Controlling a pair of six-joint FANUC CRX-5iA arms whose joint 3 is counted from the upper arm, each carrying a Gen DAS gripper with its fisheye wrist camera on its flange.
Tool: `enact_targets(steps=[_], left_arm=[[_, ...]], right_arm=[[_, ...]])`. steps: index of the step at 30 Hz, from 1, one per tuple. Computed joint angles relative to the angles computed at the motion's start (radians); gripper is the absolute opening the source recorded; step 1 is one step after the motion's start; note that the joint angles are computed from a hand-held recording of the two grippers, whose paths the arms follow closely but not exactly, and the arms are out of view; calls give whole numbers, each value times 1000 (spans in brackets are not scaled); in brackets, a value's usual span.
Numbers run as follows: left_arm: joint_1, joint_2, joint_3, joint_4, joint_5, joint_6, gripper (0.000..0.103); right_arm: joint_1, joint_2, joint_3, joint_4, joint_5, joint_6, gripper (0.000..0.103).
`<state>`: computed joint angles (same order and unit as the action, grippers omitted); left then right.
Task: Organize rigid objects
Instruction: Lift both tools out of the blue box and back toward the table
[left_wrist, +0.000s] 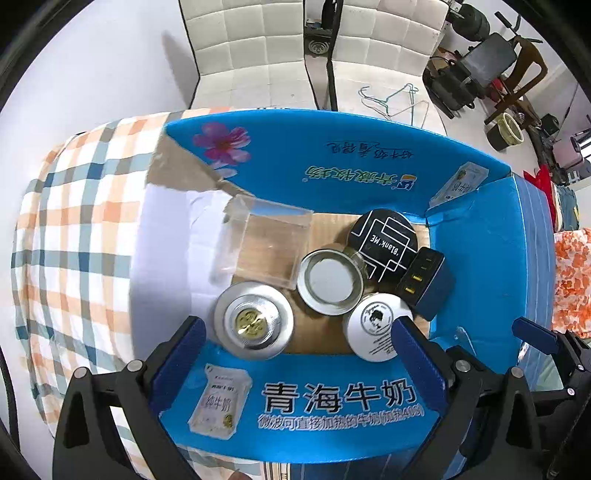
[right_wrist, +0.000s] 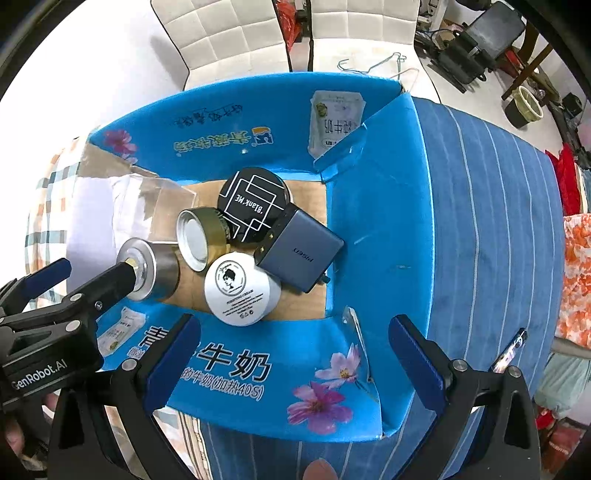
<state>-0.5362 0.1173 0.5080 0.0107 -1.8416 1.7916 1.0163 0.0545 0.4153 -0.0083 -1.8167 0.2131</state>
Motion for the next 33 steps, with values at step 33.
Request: enact_targets(steps=[33], left_arm=[[-236, -125, 379, -217, -186, 115, 103]], right_arm=[[468, 53, 436, 435, -341, -133, 103]])
